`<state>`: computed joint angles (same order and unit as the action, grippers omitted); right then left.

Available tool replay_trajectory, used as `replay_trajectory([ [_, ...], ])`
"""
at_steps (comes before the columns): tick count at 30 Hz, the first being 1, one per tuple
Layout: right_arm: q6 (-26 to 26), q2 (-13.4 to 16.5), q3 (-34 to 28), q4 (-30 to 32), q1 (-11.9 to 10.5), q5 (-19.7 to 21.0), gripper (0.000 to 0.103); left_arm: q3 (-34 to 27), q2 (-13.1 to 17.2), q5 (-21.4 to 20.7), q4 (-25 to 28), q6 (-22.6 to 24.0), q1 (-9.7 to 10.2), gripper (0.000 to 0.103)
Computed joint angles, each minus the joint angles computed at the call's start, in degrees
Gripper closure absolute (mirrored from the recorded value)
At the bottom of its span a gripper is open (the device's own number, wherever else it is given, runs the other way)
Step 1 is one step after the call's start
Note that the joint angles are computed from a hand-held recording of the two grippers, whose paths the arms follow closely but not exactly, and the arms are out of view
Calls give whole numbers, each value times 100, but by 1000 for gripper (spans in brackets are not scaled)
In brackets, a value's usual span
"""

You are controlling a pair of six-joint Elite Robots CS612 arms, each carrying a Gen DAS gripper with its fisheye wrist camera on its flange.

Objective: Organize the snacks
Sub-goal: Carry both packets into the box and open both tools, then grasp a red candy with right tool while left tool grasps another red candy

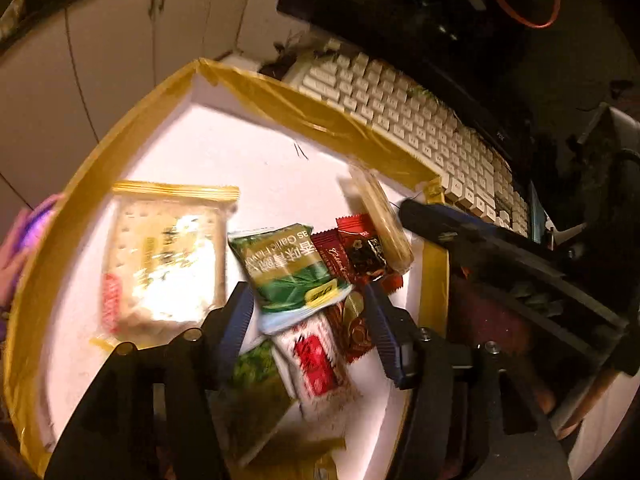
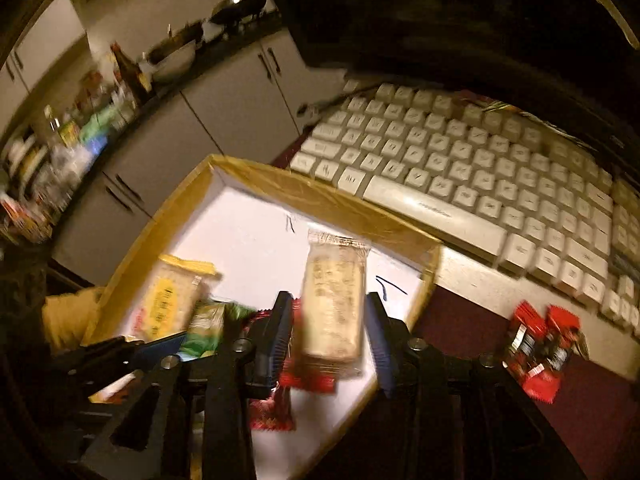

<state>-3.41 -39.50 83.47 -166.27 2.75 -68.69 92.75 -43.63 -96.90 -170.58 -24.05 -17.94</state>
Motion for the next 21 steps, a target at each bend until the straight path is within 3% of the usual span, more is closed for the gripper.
replay_trajectory([
  [2, 57, -207, 379, -491, -102, 61, 49, 293, -143, 284, -473, 31, -88, 45],
  [6, 354, -515, 1021, -1280, -394, 224, 40, 775, -352, 441, -1292, 210, -261, 41],
  [8, 594, -583, 1216, -1451, -561, 363, 39, 951, -405, 432, -1673, 155, -344, 33],
  [11, 841, -572, 1321, -1409, -749, 317, 38, 1143, -435, 385, -2082, 91, -484, 31],
  [14, 979, -450, 1197, -1150, -818, 168, 40, 1160, -431, 493, -2100, 224, -620, 31],
  [16, 995, -338, 1041, -941, -783, -159, 54, 1144, -430, 533, -2013, 318, -683, 31],
  [17, 951, -284, 939, -761, -747, -346, 57, 1137, -432, 515, -1959, 308, -697, 31],
  [21, 1031, -94, 647, -422, -677, -602, 58, 1124, -429, 385, -1822, 287, -688, 31],
])
